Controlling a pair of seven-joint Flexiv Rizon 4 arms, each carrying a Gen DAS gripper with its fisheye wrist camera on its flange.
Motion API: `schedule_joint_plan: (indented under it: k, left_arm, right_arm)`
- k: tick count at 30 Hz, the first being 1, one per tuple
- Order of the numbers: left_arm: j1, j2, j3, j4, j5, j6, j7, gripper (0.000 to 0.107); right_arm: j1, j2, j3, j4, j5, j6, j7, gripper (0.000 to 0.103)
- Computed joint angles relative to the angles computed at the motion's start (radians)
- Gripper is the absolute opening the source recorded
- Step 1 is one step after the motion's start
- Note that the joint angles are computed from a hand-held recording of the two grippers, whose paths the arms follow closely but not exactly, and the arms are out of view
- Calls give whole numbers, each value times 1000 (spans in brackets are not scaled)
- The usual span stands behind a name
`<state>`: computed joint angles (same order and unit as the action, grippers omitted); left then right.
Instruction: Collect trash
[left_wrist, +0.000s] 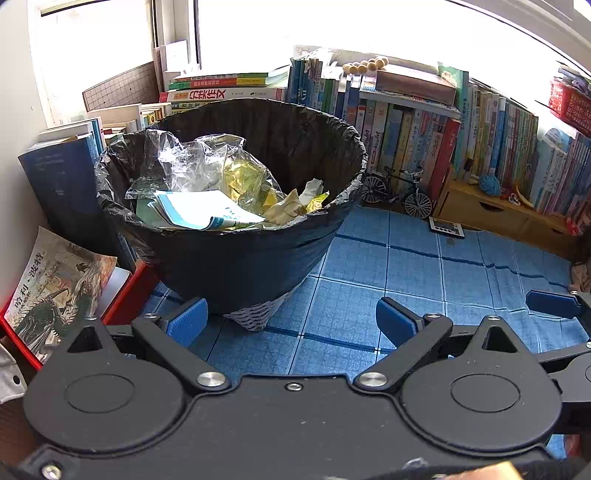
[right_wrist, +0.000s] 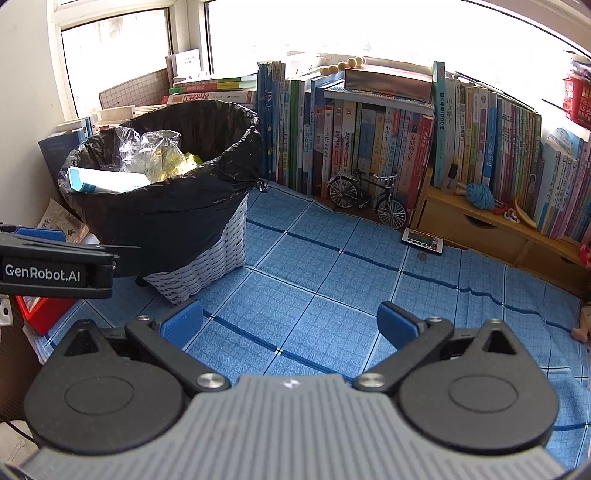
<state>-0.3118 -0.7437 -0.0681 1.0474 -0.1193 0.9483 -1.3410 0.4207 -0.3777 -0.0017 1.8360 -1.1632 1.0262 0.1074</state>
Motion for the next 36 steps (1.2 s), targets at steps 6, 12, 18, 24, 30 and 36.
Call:
schedule_joint_plan:
  k: [6,12,18,24,30,36]
  left_arm:
    - [5,3,-4,5,-5,-8,0,97]
    - [8,9,-7,19,-7,1,13,97]
    - [10,12,-10,27,-14,-3,21,97]
    - [11,14,-11,31,-17,-2,23,97]
    - [13,14,-13,33,-20,-1,29,97]
    - [12,13,-12,31,-21,-5,32,97]
  right_arm:
    - [-3,0,1,3,7,15,6,103]
    - [0,0,2,5,14,19,6,103]
    - [3,-1,1,4,17,18,5,103]
    - [6,-2,1,6,16,20,11,103]
    - [6,-3,1,6,16,23,7,103]
    - [8,-2,1,6,20,21,6,103]
